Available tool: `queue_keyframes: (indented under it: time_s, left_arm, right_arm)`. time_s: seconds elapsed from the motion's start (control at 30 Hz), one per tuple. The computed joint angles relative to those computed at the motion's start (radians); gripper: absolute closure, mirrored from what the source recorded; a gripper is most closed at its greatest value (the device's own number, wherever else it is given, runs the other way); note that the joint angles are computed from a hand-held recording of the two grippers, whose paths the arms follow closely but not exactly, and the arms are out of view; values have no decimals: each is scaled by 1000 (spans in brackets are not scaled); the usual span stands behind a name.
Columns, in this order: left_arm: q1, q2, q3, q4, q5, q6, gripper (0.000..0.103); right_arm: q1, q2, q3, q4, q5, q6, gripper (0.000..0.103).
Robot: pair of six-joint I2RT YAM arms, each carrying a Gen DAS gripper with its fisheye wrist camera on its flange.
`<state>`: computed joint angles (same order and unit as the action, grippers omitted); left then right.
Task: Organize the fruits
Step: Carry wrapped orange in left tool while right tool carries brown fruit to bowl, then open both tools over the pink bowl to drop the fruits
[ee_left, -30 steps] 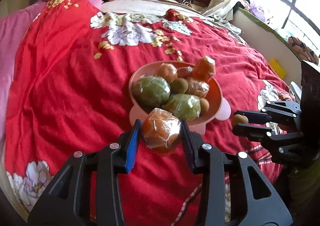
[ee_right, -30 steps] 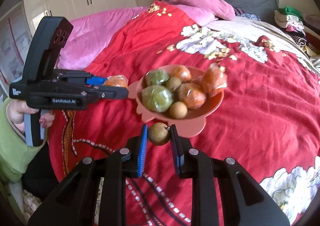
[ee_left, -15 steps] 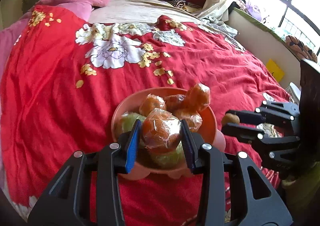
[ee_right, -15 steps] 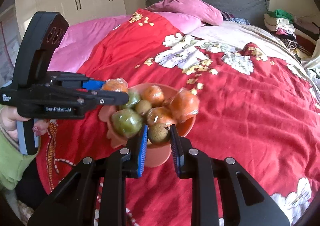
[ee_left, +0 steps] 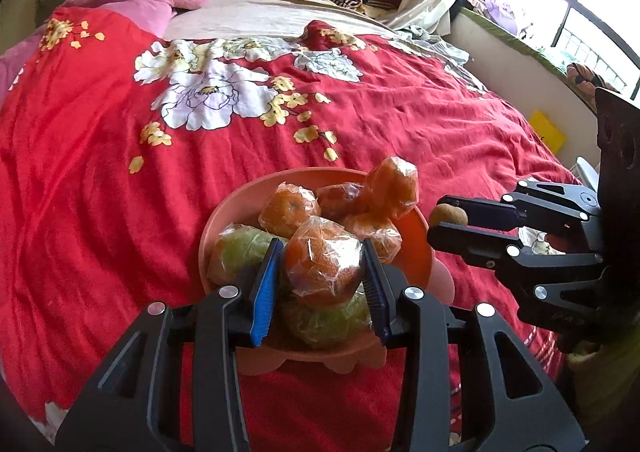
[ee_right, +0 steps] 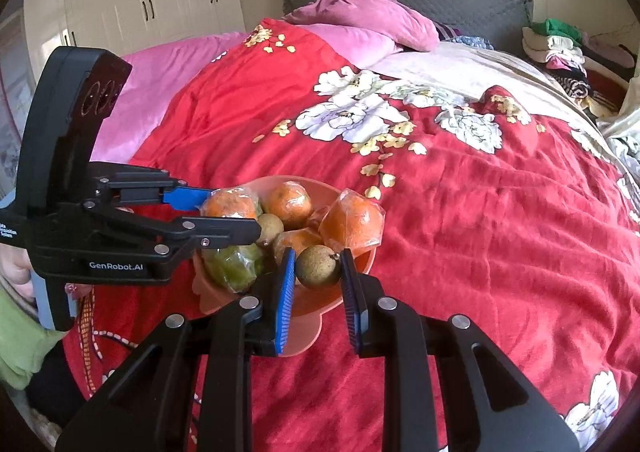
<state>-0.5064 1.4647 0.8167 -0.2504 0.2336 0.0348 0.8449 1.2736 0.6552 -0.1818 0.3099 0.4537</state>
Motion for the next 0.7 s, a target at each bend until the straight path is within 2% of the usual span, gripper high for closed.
queue_keyframes:
  time_s: [0.4,0.5,0.63,0.7]
  left_arm:
    - [3,0,3,-5,2,0,72]
    - [1,1,5,-5,1,-1,72]
    - [1,5,4,0,4,-4,72]
    - [3,1,4,-5,3,0,72]
  right_arm:
    - [17,70,14,29,-16,-11,81]
    - [20,67,10,38,-13,-8,72]
    - [27,52,6,30,1,-7,69]
    - [31,38,0,25,9,-3,65]
